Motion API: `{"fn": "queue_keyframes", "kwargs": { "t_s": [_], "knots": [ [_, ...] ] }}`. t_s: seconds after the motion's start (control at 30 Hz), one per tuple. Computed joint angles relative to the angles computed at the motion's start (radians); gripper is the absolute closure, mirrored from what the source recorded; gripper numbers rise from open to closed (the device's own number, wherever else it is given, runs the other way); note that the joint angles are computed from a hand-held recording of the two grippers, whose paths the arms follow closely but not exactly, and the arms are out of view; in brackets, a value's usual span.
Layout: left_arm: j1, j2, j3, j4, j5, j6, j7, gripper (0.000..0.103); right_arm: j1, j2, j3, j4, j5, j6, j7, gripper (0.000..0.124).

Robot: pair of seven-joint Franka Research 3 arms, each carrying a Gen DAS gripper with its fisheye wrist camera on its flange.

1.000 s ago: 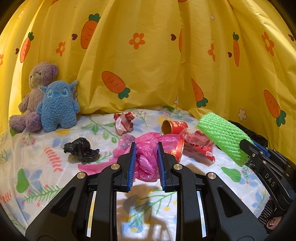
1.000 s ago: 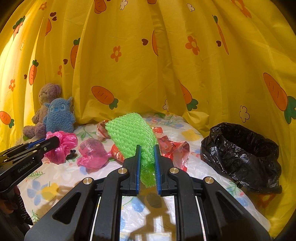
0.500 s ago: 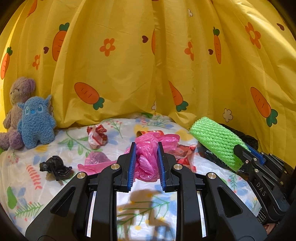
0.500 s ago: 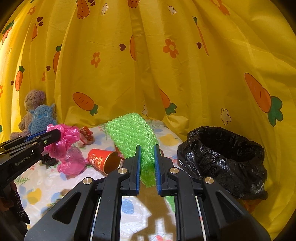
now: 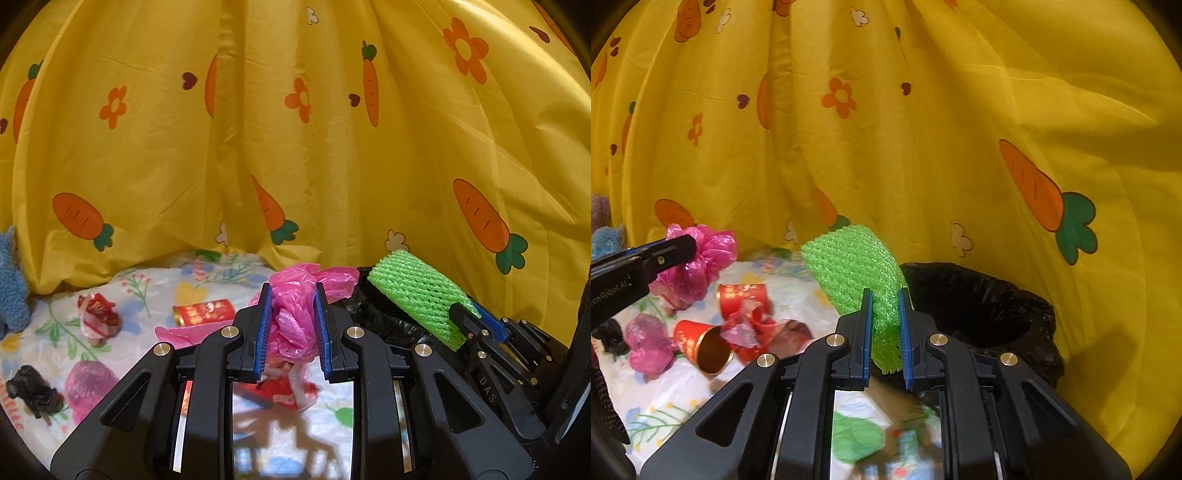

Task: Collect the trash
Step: 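Lift and carry the pink bag and green net over the black trash bag, then open both tools to drop pink bag and green net into the trash bag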

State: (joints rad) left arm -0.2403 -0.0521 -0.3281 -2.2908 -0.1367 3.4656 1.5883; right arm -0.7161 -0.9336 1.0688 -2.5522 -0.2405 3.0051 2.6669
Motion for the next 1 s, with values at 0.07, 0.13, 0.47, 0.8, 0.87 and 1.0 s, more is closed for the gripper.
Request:
{"fn": "queue_keyframes", "kwargs": {
  "t_s": [0.07,0.13,0.47,0.8,0.87,1.0],
  "knots": [
    [-0.017,0.057,0.025,0.059,0.124,0.004,-0.093,0.082,-0.041,-0.011,0.018,0.011,-0.005,-0.034,0.01,0.11],
    [-0.011,0.12,0.029,0.125,0.267,0.01,-0.204,0.082,-0.075,-0.008,0.029,0.019,-0.014,-0.054,0.02,0.11],
    [0.219,0.471,-0.257,0.499,0.802,-0.091,-0.544,0.081,-0.211,0.054,0.083,0.072,-0.075,-0.103,0.065,0.11],
    [0.33,0.742,-0.544,0.689,0.772,-0.269,-0.329,0.081,-0.304,0.101,0.133,0.097,-0.103,-0.092,0.071,0.108],
    [0.315,0.762,-0.546,0.709,0.754,-0.285,-0.291,0.081,-0.311,0.103,0.135,0.097,-0.103,-0.09,0.069,0.108],
    [0.296,0.802,-0.564,0.752,0.703,-0.341,-0.225,0.081,-0.323,0.101,0.145,0.091,-0.101,-0.073,0.065,0.104]
  ]
}}
